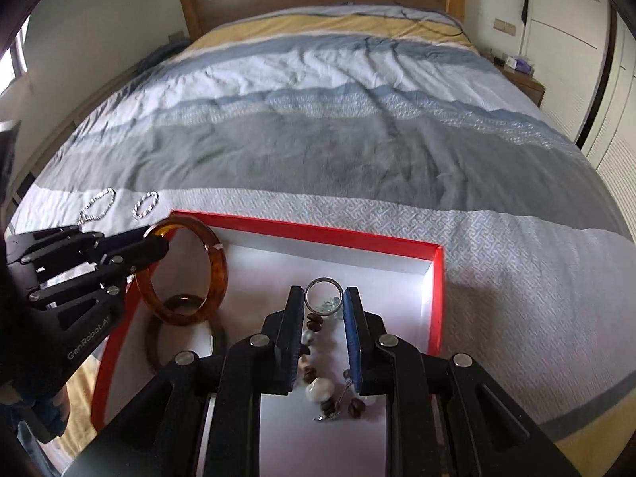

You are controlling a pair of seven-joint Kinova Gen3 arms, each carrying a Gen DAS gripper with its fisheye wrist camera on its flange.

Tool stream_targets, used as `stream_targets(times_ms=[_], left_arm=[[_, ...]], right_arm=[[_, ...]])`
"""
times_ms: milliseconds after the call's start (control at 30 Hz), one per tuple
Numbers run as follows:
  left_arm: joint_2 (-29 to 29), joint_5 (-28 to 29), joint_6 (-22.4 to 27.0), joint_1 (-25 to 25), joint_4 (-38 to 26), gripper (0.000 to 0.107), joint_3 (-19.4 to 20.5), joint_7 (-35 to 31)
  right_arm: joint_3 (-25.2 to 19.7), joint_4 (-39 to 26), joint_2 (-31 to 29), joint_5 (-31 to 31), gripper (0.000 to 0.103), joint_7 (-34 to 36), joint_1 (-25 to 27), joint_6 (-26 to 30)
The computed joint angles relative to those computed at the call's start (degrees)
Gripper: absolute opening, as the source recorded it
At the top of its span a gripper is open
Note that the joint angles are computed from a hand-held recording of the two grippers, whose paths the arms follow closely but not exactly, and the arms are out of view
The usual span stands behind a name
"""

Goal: Organize jewelry
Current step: 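Carry the amber bangle and silver ring into the red box and release, then withdraw both tools from the box back toward the remaining jewelry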

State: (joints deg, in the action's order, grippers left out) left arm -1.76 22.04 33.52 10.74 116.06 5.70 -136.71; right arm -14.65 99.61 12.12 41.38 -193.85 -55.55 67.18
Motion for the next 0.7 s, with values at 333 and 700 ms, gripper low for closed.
stream_targets(times_ms=[333, 700], left_arm=[[1.5, 3.4, -1.6, -0.7, 1.0, 0.01, 0.1, -3.3], [1.1, 5.1, 3.2, -2.1, -0.6, 0.011, -0.8, -3.7]], right_arm=[[1.8, -3.8, 3.4, -4.7, 0.02, 9.6, 1.5, 1.5], [1.2, -5.0, 1.2, -2.6, 0.037, 5.6, -1.7, 8.0]])
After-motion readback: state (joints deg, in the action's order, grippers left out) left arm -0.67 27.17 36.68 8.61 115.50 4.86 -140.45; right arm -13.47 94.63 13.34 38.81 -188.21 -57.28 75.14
